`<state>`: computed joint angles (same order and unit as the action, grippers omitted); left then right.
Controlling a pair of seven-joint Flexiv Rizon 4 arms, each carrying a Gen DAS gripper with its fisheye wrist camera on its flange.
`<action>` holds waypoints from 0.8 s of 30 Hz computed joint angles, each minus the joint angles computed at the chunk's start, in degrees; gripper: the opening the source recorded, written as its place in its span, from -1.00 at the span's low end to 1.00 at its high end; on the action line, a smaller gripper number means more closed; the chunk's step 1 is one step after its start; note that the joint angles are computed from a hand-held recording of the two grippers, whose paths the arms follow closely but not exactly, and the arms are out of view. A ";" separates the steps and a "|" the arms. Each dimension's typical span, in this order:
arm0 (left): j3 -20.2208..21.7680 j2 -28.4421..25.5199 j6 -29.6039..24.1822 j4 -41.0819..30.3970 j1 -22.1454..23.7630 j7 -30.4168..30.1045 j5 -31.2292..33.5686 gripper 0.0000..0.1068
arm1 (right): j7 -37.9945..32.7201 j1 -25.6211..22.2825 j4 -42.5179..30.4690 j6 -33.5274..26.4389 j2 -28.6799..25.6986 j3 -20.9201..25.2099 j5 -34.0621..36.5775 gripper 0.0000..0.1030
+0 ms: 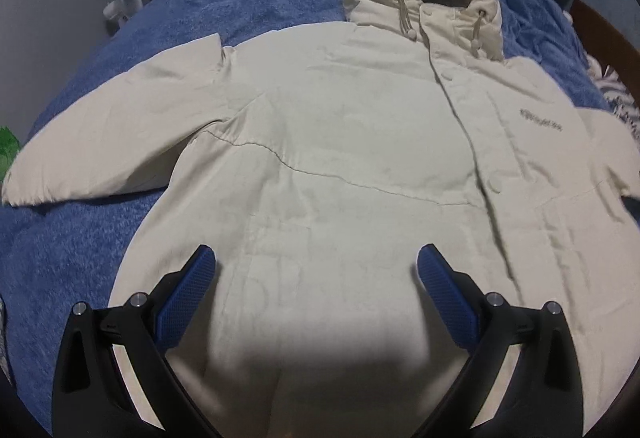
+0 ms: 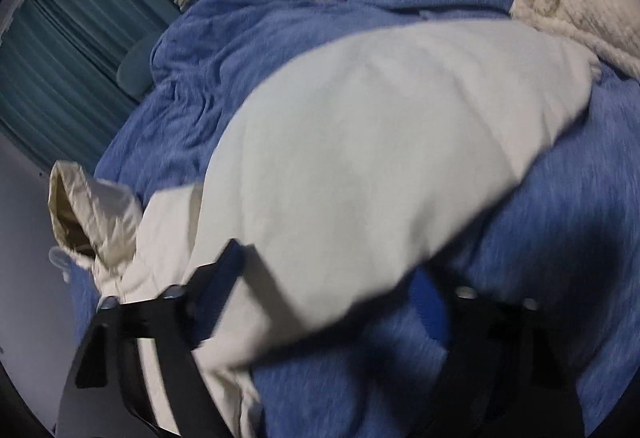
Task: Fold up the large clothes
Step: 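Grasp the jacket sleeve cuff with the right tool and lift it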
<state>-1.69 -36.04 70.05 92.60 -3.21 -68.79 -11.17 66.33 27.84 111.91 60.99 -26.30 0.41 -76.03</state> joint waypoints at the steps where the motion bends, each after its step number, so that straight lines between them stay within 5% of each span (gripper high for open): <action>1: 0.48 -0.29 -0.17 -0.40 -0.38 -0.31 0.41 0.81 | 1.16 -0.25 0.40 0.31 0.19 -0.43 -0.97 0.30; 10: 1.70 -1.73 2.47 -1.57 -1.36 -0.83 3.25 0.81 | 21.58 -5.54 7.98 -4.07 5.75 0.43 -14.47 -0.14; 18: 1.26 -1.85 2.84 -1.37 -1.09 0.02 3.21 0.81 | 2.25 -0.29 1.63 -21.82 6.40 4.47 -0.51 -0.50; 24: 0.38 -1.61 3.16 -0.79 -0.56 0.87 2.44 0.81 | -11.81 4.82 -8.96 -27.53 4.31 4.15 -1.58 -0.64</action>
